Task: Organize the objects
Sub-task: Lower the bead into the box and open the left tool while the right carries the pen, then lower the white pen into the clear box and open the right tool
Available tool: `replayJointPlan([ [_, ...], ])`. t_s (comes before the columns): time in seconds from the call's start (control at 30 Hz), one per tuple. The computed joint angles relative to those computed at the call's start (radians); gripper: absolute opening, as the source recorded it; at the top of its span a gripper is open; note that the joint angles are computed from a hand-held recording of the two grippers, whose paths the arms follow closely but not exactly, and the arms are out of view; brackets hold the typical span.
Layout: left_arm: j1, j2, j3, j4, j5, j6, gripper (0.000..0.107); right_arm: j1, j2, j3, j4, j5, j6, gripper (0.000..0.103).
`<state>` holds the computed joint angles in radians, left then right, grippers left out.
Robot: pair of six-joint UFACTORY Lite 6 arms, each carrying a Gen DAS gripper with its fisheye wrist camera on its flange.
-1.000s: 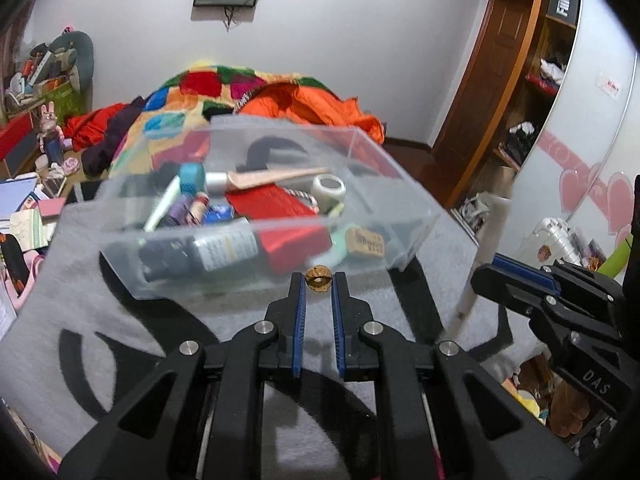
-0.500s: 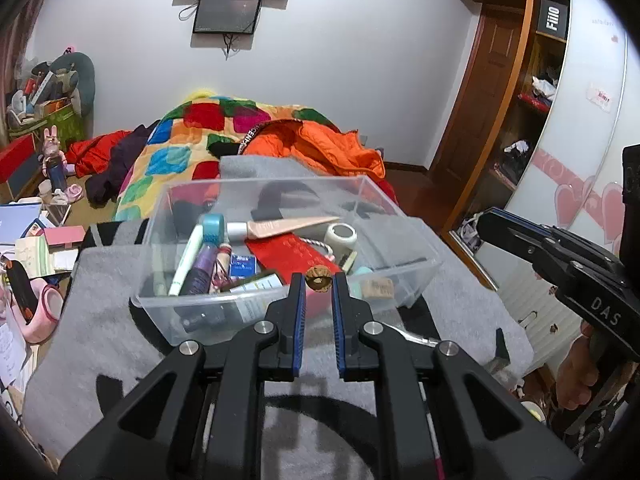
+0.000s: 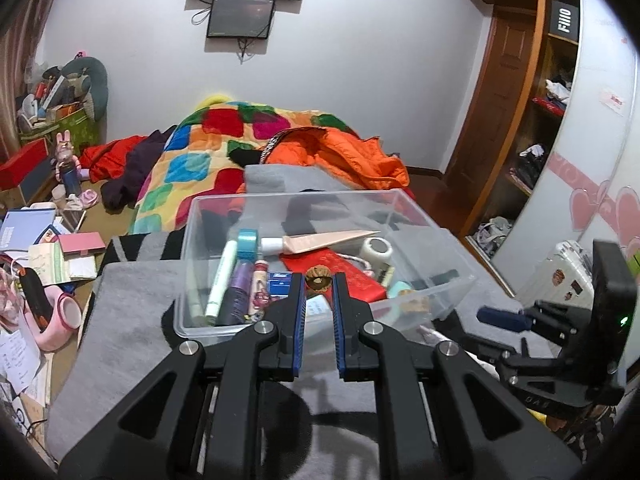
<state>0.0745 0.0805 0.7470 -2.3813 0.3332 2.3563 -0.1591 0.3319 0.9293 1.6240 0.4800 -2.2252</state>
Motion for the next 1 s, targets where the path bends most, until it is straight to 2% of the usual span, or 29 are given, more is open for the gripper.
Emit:
replayJointPlan([
  [0.1, 0.027, 0.063, 0.047, 0.089, 0.008, -0.084, 0.011, 0.006, 0.091, 0.061, -0.049, -0.044, 0.042, 0.034],
  [0.2, 0.028, 0.109, 0.083, 0.014, -0.022, -0.004, 0.012, 0.015, 0.146, 0.084, -0.038, -0.072, 0.024, 0.032],
  [0.3, 0.047, 0.170, 0.136, 0.054, -0.036, -0.040, 0.011, 0.010, 0.128, 0.055, -0.024, -0.048, -0.002, 0.018],
  [0.43, 0.069, 0.234, 0.190, 0.118, -0.040, -0.099, 0.012, 0.021, 0.098, 0.017, 0.013, -0.046, -0.039, 0.013],
  [0.53, 0.070, 0.260, 0.209, 0.124, -0.047, -0.097, 0.012, -0.011, 0.092, 0.031, -0.125, 0.043, 0.101, 0.013],
  [0.73, 0.077, 0.271, 0.213, 0.158, -0.030, -0.120, 0.011, -0.053, -0.030, -0.028, -0.129, 0.181, 0.141, 0.013],
  [1.0, 0.090, 0.250, 0.189, 0.204, 0.002, -0.150, 0.015, -0.030, -0.131, 0.014, -0.082, 0.252, 0.239, 0.012],
])
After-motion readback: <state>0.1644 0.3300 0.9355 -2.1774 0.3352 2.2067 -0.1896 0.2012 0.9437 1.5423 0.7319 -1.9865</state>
